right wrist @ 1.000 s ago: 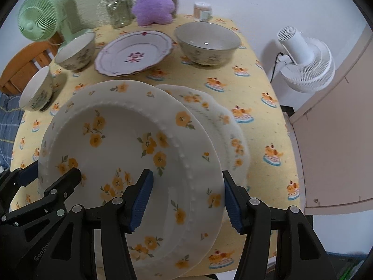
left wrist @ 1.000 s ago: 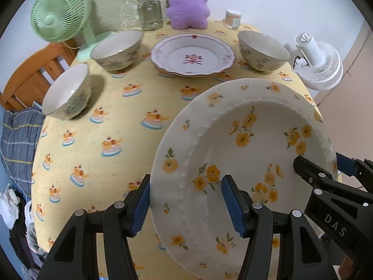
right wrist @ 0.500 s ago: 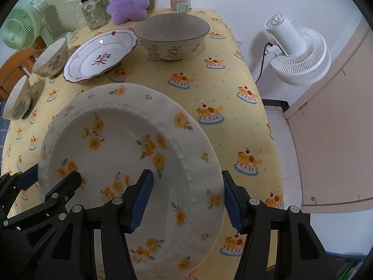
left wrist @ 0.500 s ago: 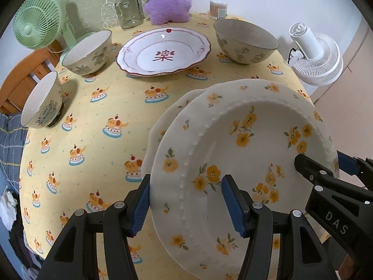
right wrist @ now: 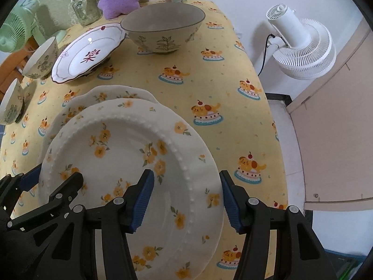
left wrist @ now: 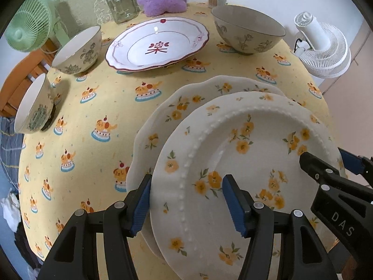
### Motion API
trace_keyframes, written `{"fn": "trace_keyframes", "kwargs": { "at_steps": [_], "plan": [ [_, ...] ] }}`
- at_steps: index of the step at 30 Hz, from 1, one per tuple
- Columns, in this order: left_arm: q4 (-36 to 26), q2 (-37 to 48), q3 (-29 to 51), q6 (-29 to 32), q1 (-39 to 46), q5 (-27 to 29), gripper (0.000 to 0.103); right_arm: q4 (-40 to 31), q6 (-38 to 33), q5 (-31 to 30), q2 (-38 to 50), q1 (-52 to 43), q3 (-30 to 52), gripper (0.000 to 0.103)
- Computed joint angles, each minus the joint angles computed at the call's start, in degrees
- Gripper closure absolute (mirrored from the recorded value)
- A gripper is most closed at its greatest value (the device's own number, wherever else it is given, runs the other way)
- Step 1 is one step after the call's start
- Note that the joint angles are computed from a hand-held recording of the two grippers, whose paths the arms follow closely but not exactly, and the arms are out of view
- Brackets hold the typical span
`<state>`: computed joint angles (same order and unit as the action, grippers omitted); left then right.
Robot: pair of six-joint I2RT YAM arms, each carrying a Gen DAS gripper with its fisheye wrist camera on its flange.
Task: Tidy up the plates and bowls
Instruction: 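Lower the dotted-rim plate onto the scalloped plate with both tools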
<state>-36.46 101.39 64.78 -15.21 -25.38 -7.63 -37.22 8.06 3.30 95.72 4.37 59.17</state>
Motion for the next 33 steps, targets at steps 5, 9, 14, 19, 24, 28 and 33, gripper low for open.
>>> {"fn": "trace_keyframes", "kwargs": {
  "at_steps": [5,9,14,19,24,28,33],
  "plan": [
    [0.2,1.1,1.0,-0.1,-0.6,-1.6,0.041,0.7,0.0,-0.1,1.1,-0.4,0.4,0.043],
    [-0.2,1.7,1.2,1.0,-3.5,-7.9,0.041,1.4,-0.2,-0.3,0.7,-0.1,-0.1,0.046],
    [0.4,1.0,0.5,0.7,-3.0,-7.3,0.042,1.9,-0.3,0.1,-0.8,-0.6,-1.4,0.055],
    [0.9,-0.9,-0.7,1.1,-2.8,-7.3,0.036,0.6,0.9,0.8,-3.2,-0.3,-2.8,0.058],
    [1.8,-2.9,-2.1,1.2,-1.3,-7.4,0.035,0.0,1.2,2.0,-2.2,2.0,-1.5,0.058],
    [2.2,-1.9,-2.3,1.9,-0.2,-7.1,0.035,-0.3,2.2,3.9,-0.1,3.5,0.5,0.058],
    [2.9,-1.0,-2.5,2.4,1.6,-5.9,0.035,-0.4,2.8,5.6,1.6,4.6,2.1,0.058]
  ]
}}
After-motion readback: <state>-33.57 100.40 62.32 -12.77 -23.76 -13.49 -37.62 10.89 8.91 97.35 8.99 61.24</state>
